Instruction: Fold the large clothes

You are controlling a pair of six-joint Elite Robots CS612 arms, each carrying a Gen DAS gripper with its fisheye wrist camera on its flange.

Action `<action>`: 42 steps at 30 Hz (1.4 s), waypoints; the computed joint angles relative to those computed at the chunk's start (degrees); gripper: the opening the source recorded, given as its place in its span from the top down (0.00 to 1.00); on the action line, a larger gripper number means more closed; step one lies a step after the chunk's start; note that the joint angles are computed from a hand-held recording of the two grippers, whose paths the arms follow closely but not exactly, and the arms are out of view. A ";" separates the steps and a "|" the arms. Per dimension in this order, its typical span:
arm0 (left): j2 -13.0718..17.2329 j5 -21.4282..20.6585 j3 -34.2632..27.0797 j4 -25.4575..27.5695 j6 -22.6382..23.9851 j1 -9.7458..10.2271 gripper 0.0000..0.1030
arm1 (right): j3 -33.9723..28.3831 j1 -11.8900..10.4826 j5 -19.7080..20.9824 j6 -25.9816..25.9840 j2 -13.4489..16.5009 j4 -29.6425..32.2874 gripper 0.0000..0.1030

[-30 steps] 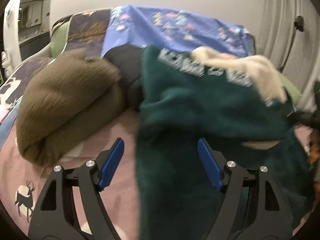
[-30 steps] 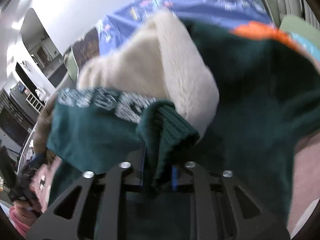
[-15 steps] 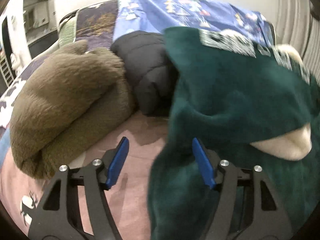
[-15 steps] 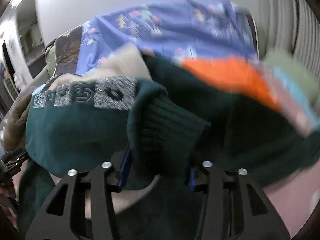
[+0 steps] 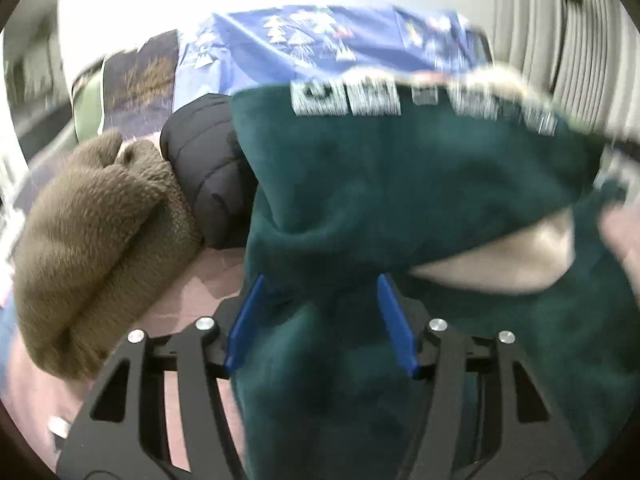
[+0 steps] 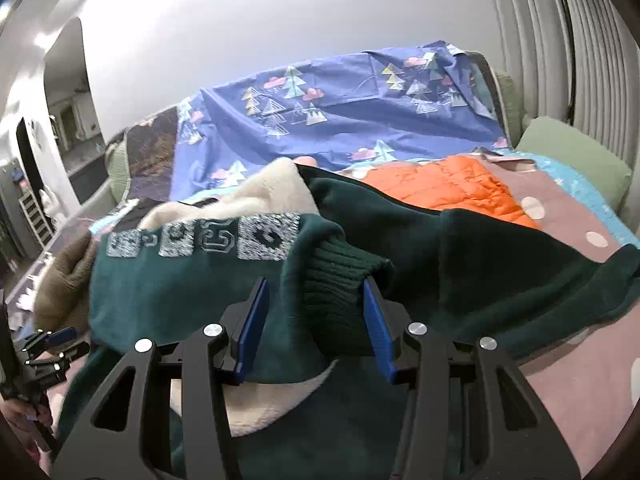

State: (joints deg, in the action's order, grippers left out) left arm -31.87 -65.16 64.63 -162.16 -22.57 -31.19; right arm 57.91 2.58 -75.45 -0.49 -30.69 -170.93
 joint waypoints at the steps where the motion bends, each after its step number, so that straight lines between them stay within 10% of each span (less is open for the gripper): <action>1: 0.57 1.05 -1.29 3.30 0.48 -0.09 0.42 | -0.62 0.02 -0.57 0.25 0.28 0.89 0.53; 3: 1.34 3.07 -2.89 7.35 0.37 0.00 0.42 | -1.08 -0.28 -0.07 1.54 0.43 2.27 0.53; 6: 2.15 7.36 -5.01 10.48 -1.18 0.44 0.75 | -1.21 -0.67 1.06 2.72 0.59 3.20 0.53; 13: -0.03 8.58 -0.32 12.97 -14.73 2.44 0.93 | -1.94 -0.54 -0.53 1.38 1.52 7.70 0.53; 16: -1.98 0.62 4.52 4.49 -15.12 3.32 0.90 | -0.76 -0.55 -1.85 3.20 1.15 5.02 0.53; 20: -4.47 -0.07 7.92 -4.40 -9.32 1.90 0.90 | 3.53 -0.16 -4.03 5.19 -0.51 -7.93 0.60; 23: -4.27 -2.41 6.30 -9.54 -3.54 0.87 0.90 | 4.35 -0.33 3.91 2.20 -0.99 -9.53 0.67; 25: -2.81 -5.31 3.25 -10.02 -1.31 0.54 0.87 | 2.65 0.06 7.26 -0.85 -0.29 -3.22 0.69; 30: 4.44 -8.31 -8.53 2.18 -2.51 1.02 0.64 | -8.33 2.12 -4.28 -4.79 6.86 14.06 0.68; 37: 5.11 -13.88 -7.78 0.43 -6.98 2.13 0.61 | -3.50 1.46 -2.23 -5.36 4.35 8.87 0.64; 42: 2.23 -12.03 -3.78 -5.82 -5.18 0.81 0.43 | 2.41 -2.87 1.00 5.22 0.39 -0.48 0.46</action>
State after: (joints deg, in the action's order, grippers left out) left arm -29.64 -77.19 60.85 -167.98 -27.75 -30.38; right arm 60.32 -0.29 -74.45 4.73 -30.30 -171.41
